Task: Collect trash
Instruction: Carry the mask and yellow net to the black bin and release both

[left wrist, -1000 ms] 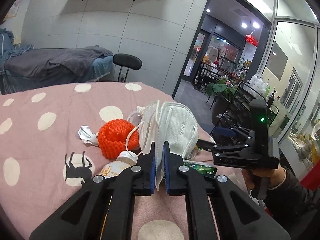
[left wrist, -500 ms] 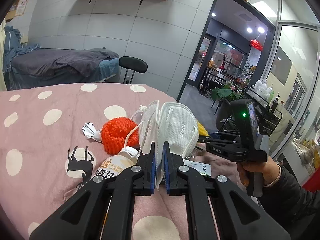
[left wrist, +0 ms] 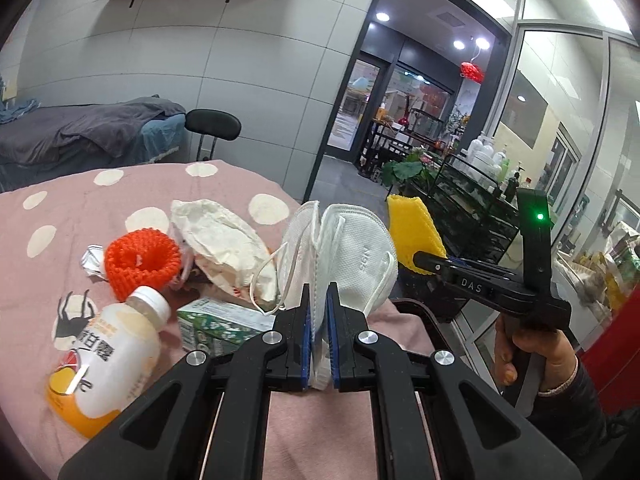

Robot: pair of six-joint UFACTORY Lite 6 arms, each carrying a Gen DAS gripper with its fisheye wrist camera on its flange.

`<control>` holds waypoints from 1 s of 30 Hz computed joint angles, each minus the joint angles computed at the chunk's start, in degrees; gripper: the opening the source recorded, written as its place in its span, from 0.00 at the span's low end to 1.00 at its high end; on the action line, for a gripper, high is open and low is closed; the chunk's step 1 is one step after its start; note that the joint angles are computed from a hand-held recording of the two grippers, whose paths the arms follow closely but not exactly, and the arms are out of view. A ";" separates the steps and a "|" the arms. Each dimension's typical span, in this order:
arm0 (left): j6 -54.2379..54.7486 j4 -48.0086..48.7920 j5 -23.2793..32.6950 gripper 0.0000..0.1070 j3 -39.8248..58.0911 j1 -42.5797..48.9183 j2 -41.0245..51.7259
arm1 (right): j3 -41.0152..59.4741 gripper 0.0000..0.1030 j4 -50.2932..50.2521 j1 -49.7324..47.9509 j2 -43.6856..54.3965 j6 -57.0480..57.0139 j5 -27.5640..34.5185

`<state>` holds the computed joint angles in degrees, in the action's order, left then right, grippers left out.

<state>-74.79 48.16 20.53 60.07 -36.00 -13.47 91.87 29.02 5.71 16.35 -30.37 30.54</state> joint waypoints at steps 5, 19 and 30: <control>3.22 -2.77 -2.62 0.07 7.32 -2.96 8.90 | -5.94 0.19 2.32 -10.38 -0.67 -2.15 0.81; 33.68 -31.69 -2.42 0.07 31.01 -6.85 32.30 | -6.72 0.29 0.65 -21.52 19.24 1.94 -2.67; 45.99 -43.83 5.40 0.07 51.07 -8.64 48.88 | -15.57 0.67 -9.99 -23.58 11.98 13.01 -13.02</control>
